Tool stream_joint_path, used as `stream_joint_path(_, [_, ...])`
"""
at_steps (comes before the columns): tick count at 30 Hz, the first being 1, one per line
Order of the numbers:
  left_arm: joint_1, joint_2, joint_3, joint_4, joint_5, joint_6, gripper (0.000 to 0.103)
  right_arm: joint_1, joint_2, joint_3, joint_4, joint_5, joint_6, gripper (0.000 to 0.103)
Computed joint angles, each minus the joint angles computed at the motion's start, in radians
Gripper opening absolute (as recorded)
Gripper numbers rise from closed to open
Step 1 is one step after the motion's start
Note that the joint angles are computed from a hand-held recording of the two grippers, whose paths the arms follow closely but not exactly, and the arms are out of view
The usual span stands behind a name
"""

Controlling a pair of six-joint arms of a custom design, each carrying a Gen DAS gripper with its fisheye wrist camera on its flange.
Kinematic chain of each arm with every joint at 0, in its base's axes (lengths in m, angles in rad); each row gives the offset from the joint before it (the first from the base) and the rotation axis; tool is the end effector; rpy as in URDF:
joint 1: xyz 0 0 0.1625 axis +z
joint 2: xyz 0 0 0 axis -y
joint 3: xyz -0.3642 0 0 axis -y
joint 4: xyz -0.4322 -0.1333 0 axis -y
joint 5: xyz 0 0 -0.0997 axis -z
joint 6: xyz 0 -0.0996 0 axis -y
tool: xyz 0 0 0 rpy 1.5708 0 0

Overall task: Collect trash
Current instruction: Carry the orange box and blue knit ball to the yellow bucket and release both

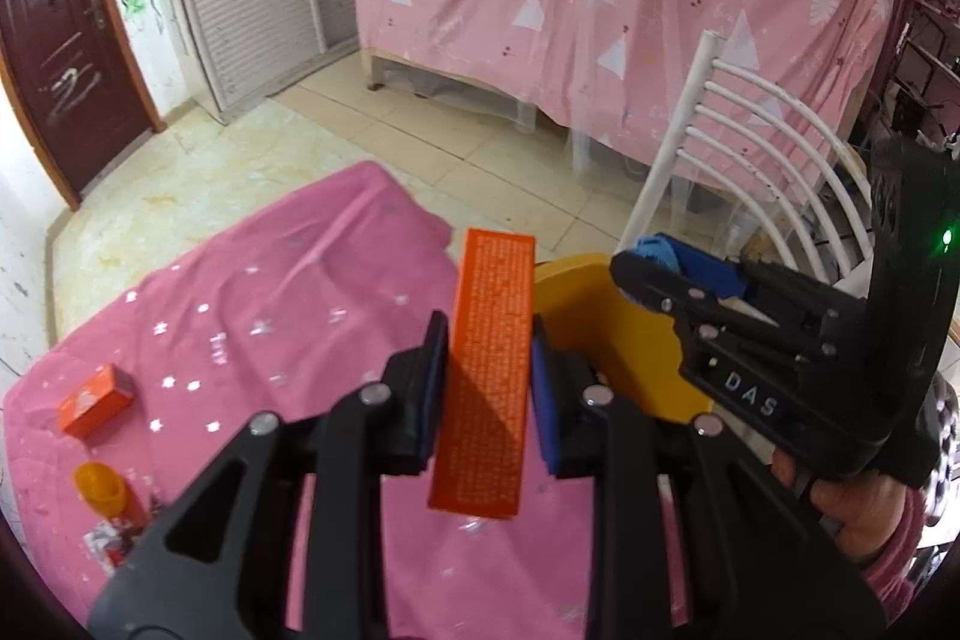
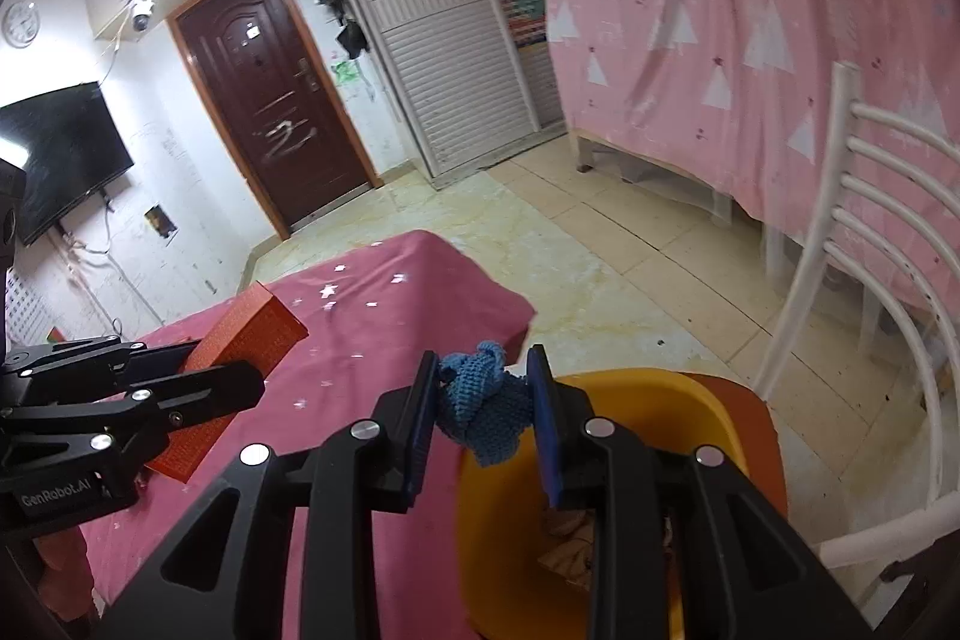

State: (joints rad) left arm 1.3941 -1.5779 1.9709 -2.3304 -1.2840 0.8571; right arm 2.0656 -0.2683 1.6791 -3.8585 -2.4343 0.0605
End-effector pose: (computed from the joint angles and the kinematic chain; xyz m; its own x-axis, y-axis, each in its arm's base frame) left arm 0.0669 -0.5442 0.3077 -0.5057 0.7398 -0.4438 0.8347 0.5496 -0.0350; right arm 0.3040 -0.4422 -0.1324 -0.8661 0.2394 0.4388 -0.2518 0.5494 -0.7968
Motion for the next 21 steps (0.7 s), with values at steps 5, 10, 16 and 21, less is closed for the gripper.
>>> stream_joint_path(5, [-0.032,0.002,0.033,0.009,0.002,-0.023,0.024,-0.017,-0.015,0.048,-0.040,-0.013,0.018,0.022])
stream_joint_path(10, [-0.054,0.011,0.048,0.021,0.010,-0.049,0.024,-0.043,-0.031,0.102,-0.080,-0.012,0.039,0.022])
stream_joint_path(16, [-0.065,0.014,0.064,0.032,0.011,-0.065,0.024,-0.052,-0.041,0.129,-0.086,0.011,0.065,0.024])
stream_joint_path(21, [-0.068,0.024,0.055,0.053,0.015,-0.093,0.046,-0.057,-0.053,0.140,-0.083,0.014,0.073,0.034])
